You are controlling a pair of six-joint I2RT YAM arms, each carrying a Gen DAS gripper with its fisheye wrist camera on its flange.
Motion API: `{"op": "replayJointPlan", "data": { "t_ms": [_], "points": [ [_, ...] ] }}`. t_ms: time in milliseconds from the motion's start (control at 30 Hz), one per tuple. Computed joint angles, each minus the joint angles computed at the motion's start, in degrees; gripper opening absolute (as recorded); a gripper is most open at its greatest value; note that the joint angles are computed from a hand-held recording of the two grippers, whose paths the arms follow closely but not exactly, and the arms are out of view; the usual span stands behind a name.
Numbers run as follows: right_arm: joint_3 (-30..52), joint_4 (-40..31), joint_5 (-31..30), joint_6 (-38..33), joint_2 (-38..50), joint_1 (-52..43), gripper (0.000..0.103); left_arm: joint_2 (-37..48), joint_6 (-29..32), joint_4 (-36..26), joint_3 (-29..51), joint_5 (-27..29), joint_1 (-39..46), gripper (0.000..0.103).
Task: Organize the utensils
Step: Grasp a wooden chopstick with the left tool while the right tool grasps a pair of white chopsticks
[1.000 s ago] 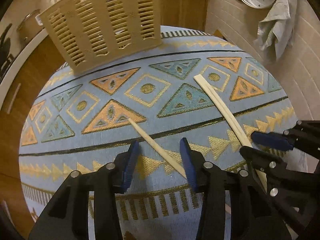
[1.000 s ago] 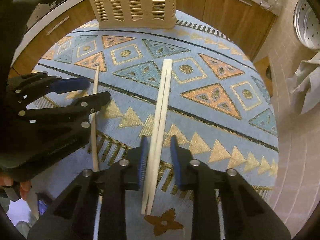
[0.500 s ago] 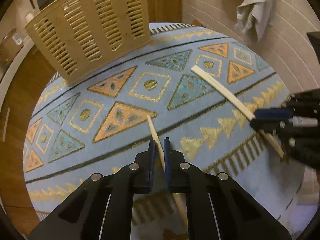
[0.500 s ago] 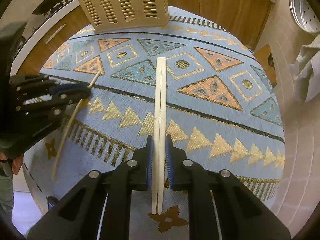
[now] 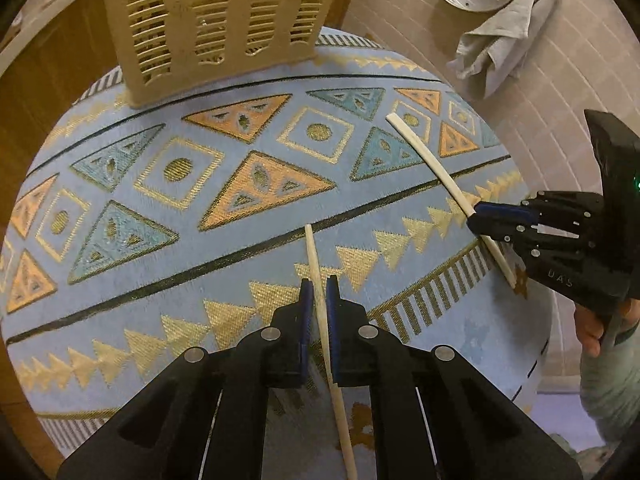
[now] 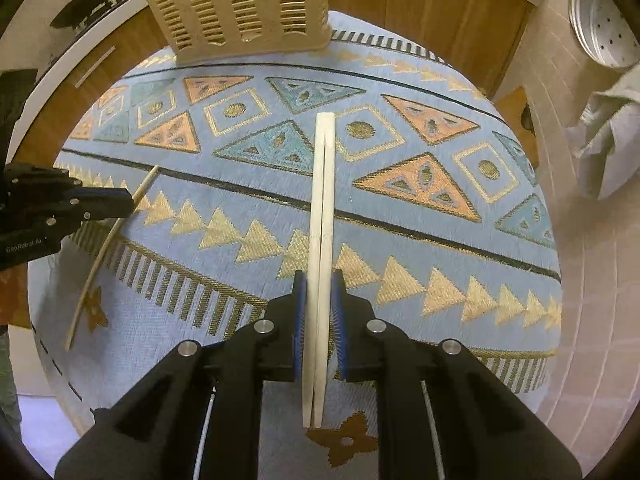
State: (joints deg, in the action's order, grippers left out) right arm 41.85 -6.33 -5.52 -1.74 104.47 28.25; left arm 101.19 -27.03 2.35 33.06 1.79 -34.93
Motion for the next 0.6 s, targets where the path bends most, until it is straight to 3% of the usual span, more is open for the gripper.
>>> {"op": "replayJointPlan", "data": {
  "t_ms": [33, 100, 167, 267, 333, 600],
  "points": [
    [1.45, -1.82, -0.17, -0.48, 0.58, -0.12, 0.016, 0.36, 0.20, -1.11, 0.93, -0.02, -0.12, 0.009],
    [3.70, -4.07, -0.46, -0.92, 1.38, -0.36, 0.033, 1.39, 0.30, -4.71, 3.53, -0.51, -0.90, 0.009],
    [5.38, -4.43, -0.24, -1.49, 1.30, -0.86, 0.041, 2.46, 0.54, -8.70, 6.31, -0.40, -1.18, 0.009],
    [10.78, -8.55, -3.41, -2.15, 3.80, -2.36, 0.041, 4.20, 1.08, -12.95, 9.71, -0.64, -1.51, 0.009],
    [15.31, -11.94, -5.86, -2.17, 7.13, -3.43, 0.035, 5.18, 1.51, -14.92, 11.40, -1.38, -2.11, 0.009],
    [20.42, -15.49, 1.57, -4.26, 11.31, 0.62, 0.021, 7.05, 4.05, -19.11, 14.56, -1.84, -3.10, 0.011]
  ]
}}
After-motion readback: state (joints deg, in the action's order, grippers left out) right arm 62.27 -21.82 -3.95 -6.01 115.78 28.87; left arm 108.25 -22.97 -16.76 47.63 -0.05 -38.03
